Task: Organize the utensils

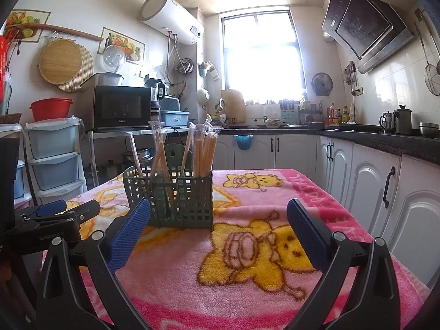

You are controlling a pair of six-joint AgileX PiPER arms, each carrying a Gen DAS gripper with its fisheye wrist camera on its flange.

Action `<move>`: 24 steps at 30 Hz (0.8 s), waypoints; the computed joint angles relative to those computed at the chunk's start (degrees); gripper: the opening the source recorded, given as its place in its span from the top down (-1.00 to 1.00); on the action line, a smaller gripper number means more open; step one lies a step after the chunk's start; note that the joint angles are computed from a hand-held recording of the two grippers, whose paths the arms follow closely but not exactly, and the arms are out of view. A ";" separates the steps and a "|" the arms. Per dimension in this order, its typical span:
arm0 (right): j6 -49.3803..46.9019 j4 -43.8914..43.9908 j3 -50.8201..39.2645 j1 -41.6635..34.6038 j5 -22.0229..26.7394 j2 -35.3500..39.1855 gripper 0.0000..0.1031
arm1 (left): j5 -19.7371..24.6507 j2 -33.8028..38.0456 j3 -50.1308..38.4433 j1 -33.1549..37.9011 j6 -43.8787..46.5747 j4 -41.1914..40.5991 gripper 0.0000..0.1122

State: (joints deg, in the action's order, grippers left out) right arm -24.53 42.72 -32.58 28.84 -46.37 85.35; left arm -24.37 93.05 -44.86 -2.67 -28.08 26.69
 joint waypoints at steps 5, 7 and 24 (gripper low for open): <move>-0.54 0.52 -0.12 0.17 0.05 -0.18 -0.88 | -0.15 0.06 0.03 0.04 -0.03 -0.01 -0.65; -0.42 0.43 -0.05 0.17 0.02 -0.21 -0.88 | -0.05 0.02 0.05 0.02 -0.11 0.05 -0.65; -1.72 1.59 -0.47 0.37 0.73 -0.69 -0.88 | -0.17 0.11 -0.05 0.26 -0.59 0.49 -0.65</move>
